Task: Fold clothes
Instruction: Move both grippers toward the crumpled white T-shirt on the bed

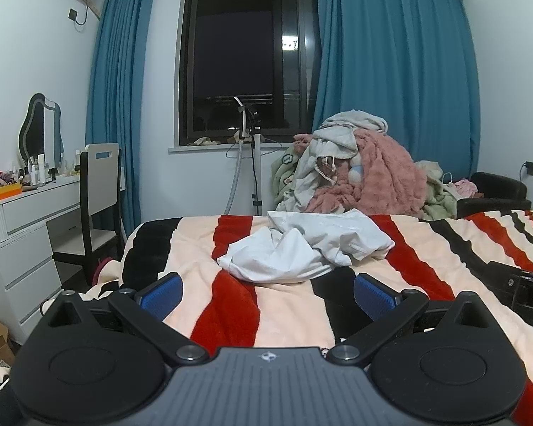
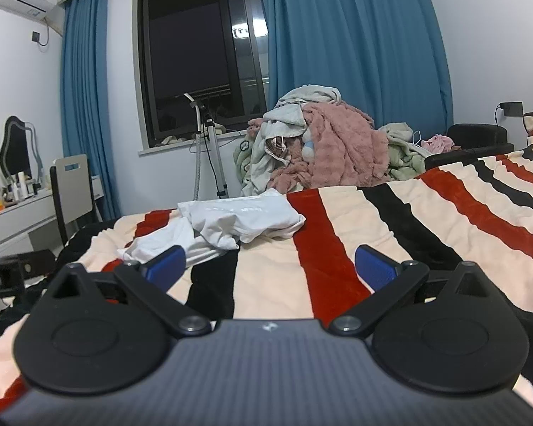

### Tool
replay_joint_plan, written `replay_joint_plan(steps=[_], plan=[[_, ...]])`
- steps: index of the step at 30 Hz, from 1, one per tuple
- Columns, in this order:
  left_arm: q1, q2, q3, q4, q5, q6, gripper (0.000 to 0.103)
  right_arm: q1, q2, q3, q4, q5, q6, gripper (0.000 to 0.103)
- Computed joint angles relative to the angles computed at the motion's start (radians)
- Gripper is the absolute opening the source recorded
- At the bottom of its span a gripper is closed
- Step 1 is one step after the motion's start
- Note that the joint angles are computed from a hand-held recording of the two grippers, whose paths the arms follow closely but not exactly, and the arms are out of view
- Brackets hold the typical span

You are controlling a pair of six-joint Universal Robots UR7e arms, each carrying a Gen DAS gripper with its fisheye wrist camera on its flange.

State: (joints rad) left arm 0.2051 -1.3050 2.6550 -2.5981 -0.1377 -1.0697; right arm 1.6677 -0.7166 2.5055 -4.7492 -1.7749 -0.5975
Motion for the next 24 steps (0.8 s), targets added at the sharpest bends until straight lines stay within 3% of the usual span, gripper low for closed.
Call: replay_joint_plan(steps=[11,24], plan=[[0.0,-0.032,-0.019,0.162,-0.008,-0.085,0.103,-0.003,0.0,0.009,-0.012,-0.01,-0.003,0.103],[0.031,-0.003,-0.029,0.117,-0.018,-0.056,0.103,0.001,-0.007,0.002,-0.003,-0.027,0.016,0.103]])
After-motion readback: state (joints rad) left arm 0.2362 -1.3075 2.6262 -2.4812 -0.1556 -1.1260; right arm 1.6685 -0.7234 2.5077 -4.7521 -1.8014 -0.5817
